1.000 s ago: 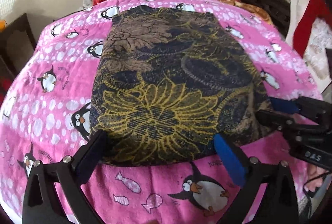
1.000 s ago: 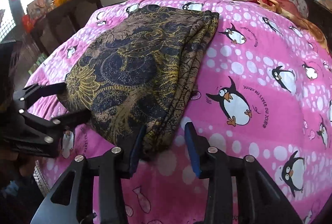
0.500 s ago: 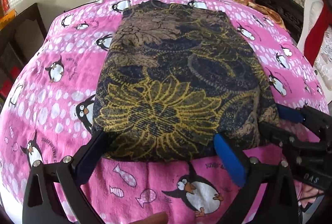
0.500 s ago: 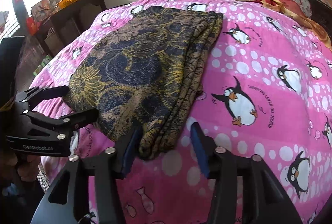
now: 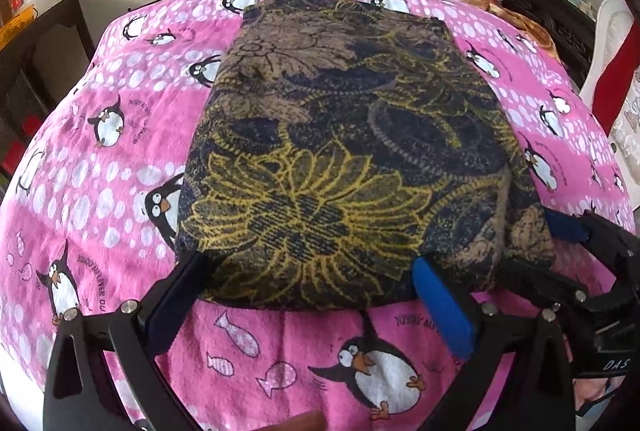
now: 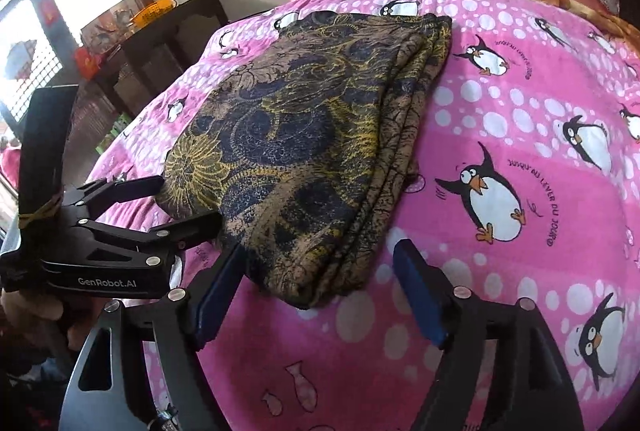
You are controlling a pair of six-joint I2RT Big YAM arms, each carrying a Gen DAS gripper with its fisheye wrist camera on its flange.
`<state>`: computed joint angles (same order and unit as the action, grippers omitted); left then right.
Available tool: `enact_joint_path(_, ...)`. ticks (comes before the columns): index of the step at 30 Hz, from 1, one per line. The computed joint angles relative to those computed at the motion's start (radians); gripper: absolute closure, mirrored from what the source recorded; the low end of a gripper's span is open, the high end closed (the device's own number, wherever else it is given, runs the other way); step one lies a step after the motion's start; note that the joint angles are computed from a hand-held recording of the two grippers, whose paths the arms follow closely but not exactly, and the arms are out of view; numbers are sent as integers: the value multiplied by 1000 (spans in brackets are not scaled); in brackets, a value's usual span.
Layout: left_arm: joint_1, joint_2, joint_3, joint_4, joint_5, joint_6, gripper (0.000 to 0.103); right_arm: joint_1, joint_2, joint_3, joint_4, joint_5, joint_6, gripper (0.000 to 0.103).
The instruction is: Fold small clothes
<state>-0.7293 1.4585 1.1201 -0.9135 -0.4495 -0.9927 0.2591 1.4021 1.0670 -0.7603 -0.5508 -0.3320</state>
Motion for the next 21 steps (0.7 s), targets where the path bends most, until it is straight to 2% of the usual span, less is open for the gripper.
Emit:
enact_joint_path(4,5,-2,0,1,12,1,0,3,-3,-5,7,6,4,26)
enact_joint_path(6,4,-5,3,-7,17,-3,0,11,-15,-10,12,44,7,33)
enact_joint_path(9,-1,-14,24,-81,44,-57,0,29,-55,-13,-3,176,23,34)
enact_joint_path(11,-13,-15,45,-141,59,-97,0,41,-75,-5,-54,304,40,34)
enact_joint_path(14,-31,-20,58,-184,72,-141,0,29,-116,4,-130,366,42,34)
enact_joint_path(17,-42,-33,58,-180,94,-161,0,19,-166,3,-152,366,20,34)
enact_joint_path(21,-50,-28,75,-200,79,-162,0,22,-215,15,-154,349,48,34)
